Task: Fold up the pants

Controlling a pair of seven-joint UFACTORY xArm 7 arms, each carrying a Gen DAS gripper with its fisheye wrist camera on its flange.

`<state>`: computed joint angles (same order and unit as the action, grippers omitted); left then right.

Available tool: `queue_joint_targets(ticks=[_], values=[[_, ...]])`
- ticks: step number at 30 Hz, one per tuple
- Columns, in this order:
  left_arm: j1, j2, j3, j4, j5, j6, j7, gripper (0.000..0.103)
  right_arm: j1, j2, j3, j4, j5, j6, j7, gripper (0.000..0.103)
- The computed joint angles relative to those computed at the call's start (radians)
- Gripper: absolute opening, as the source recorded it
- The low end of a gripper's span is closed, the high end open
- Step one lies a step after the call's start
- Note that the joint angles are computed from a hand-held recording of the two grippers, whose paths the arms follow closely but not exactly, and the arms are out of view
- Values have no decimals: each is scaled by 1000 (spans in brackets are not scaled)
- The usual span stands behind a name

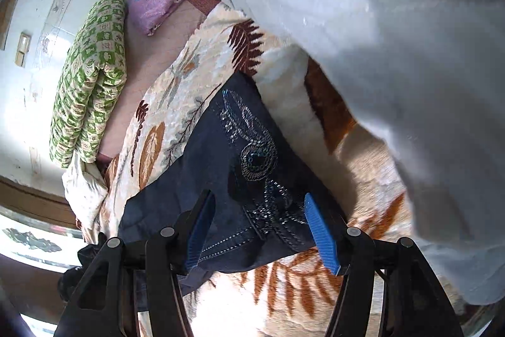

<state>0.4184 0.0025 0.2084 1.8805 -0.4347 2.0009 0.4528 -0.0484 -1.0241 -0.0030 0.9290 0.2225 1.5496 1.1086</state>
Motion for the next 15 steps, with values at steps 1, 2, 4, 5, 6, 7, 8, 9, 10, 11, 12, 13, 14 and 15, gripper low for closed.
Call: queue_joint_targets(ticks=[1,2,4,5,6,7,8,9,10,11,12,13,14,15], values=[[-8,-19,-8,-45,19,-45,-13,90,-14,-18,13,-25,13,-28,30,60],[-18,-38,-15,-75,44,-81,-36,65,-24,-28,26,-36,17,-39,59,57],[-34,-27,-18,-81,61,-57,-74,32,-24,15,47,3,-16,3,77,13],[-36,-20,-16,-78,58,-46,-95,25,-14,40,51,32,-33,12,63,11],[-42,-25,-20,-84,67,-58,-95,24,-12,59,60,67,-63,17,50,11],[-49,-41,-24,-96,81,-86,-80,24,-10,74,72,107,-92,4,32,11],[-56,-59,-26,-108,93,-111,-64,24,-6,81,80,136,-112,-24,14,11],[-63,-74,-27,-119,108,-131,-49,24,-2,85,84,155,-119,-36,5,11],[-68,-82,-24,-123,115,-140,-47,24,7,91,81,163,-106,-31,7,11],[-72,-81,-19,-121,113,-136,-44,24,17,93,76,159,-88,-16,11,11],[-72,-75,-12,-115,109,-124,-45,24,24,97,76,156,-82,16,13,14],[-70,-68,-6,-110,103,-111,-53,25,29,95,77,147,-80,46,13,17],[-68,-61,-3,-106,96,-99,-59,25,36,89,74,135,-72,77,14,18],[-66,-55,-1,-101,93,-91,-60,25,33,78,74,126,-72,110,24,21]])
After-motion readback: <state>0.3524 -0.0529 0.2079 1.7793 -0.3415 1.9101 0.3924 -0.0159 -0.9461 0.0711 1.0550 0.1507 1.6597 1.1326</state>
